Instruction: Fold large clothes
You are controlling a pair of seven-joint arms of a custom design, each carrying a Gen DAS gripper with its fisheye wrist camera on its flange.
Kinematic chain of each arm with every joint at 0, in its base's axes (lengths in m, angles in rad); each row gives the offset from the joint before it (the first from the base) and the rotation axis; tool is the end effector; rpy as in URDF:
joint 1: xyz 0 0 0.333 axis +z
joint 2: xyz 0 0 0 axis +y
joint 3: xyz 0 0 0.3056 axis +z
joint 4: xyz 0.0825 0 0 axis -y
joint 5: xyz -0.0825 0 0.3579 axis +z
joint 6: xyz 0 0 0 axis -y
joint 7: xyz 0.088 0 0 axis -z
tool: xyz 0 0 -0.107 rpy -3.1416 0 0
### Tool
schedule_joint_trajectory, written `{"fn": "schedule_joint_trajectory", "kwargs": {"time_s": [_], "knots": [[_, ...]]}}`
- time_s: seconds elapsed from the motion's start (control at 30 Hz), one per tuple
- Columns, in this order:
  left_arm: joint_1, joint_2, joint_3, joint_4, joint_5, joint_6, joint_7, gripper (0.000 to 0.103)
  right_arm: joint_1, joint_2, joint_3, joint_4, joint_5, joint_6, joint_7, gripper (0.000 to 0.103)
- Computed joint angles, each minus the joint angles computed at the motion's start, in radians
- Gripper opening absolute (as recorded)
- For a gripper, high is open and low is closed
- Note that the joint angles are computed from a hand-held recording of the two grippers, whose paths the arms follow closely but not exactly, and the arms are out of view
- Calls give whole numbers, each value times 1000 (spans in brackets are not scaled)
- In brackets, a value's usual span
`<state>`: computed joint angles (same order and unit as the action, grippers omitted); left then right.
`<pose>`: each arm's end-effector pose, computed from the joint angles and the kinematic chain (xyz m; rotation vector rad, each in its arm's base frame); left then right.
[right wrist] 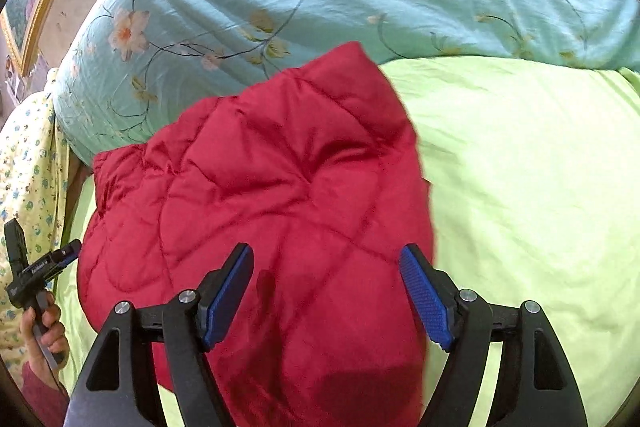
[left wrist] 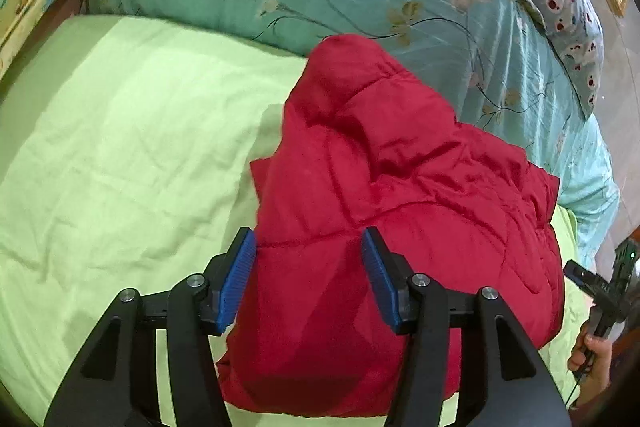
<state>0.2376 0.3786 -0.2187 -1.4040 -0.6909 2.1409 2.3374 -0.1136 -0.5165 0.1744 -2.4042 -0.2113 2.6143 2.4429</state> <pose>0.6772 0.0124 0.5392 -1.5300 2.4106 -1.1995 0.4236 0.0422 0.5803 -1.0938 2.2280 -0.6074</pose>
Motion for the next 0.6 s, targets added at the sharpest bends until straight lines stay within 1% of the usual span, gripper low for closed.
{"fn": "schedule_joint_trajectory", "kwargs": {"time_s": [0.03, 0.1, 0.2, 0.3, 0.37, 0.4, 0.5, 0.6], "knots": [[5, 14, 1, 19, 0, -23, -6, 60, 2, -16, -6, -16, 7, -2, 2, 80], [14, 35, -2, 48, -3, -58, -13, 64, 6, -38, -15, -40, 23, 4, 2, 81], [44, 97, -18, 132, -30, -169, -25, 64, 19, -68, -42, -88, 75, 43, -12, 82], [57, 146, -29, 195, -36, -231, -48, 64, 38, -78, -70, -125, 150, 91, -39, 82], [66, 176, -37, 233, -38, -267, -69, 66, 53, -77, -88, -145, 202, 128, -67, 83], [68, 188, -40, 250, -37, -281, -80, 68, 49, -73, -84, -148, 220, 136, -68, 83], [74, 232, -52, 309, -32, -328, -117, 69, 56, -58, -90, -155, 267, 155, -102, 84], [77, 251, -61, 330, -27, -337, -137, 76, 68, -47, -103, -165, 318, 181, -130, 84]]}}
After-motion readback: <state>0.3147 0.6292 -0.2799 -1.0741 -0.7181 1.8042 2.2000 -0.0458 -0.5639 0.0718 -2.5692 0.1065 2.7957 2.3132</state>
